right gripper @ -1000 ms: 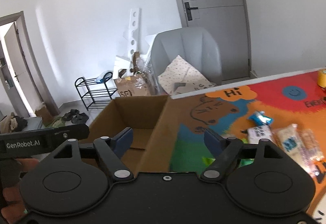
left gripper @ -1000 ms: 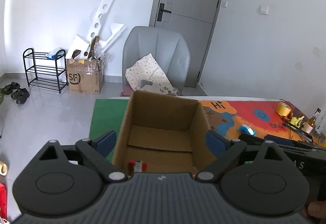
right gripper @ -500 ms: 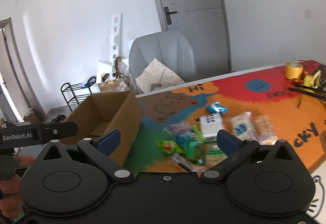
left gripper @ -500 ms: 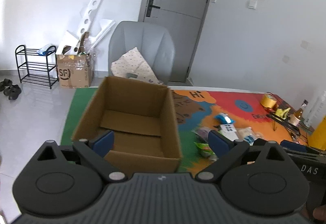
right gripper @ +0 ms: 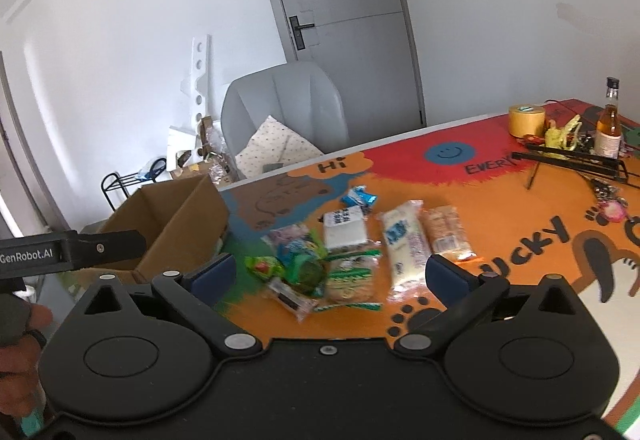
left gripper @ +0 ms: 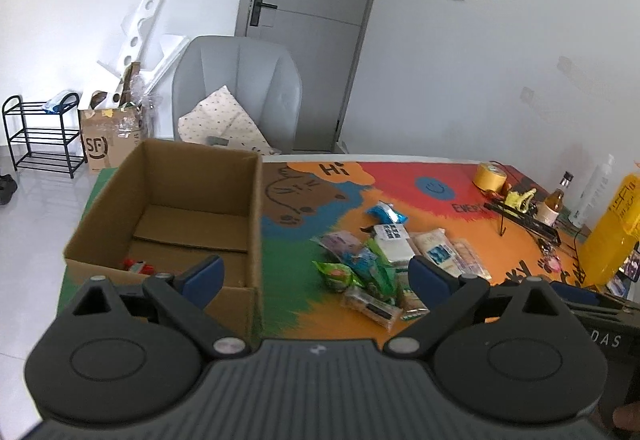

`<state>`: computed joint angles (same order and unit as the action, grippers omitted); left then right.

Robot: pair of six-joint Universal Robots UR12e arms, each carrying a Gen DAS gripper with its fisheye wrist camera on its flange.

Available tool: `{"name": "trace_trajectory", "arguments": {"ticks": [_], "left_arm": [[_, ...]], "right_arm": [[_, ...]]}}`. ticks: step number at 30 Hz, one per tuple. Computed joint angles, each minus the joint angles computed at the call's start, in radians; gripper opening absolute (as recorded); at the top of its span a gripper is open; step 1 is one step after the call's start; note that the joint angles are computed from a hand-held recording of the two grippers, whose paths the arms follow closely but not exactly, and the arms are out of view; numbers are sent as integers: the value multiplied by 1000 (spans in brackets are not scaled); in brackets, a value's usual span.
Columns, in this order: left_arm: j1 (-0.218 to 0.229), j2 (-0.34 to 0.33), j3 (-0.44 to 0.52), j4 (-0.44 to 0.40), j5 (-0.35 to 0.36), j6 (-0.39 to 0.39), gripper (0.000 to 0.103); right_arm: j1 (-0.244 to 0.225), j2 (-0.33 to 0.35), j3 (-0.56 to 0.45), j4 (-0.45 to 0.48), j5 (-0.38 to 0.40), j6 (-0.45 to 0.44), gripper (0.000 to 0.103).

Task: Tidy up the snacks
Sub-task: 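Move both open grippers back over the snack pile, then grasp the clear plastic packet with the left gripper while the right grasps the Runfu cake bag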

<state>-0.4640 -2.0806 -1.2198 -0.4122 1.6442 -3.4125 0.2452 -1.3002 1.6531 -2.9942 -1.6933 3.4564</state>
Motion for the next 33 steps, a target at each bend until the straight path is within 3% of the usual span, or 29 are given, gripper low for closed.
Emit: {"name": "trace_trajectory", "arguments": {"ticks": [11, 21, 33], "left_arm": [[-18, -26, 24, -13, -34, -11, 93], [-27, -66, 73, -73, -71, -5, 68], [-29, -130, 157, -197, -104, -39, 43]], "right_arm": [[-34, -22, 57, -26, 12, 31, 101], [-62, -17, 62, -13, 67, 40, 69], [-93, 6, 54, 15, 112, 60, 53]]}}
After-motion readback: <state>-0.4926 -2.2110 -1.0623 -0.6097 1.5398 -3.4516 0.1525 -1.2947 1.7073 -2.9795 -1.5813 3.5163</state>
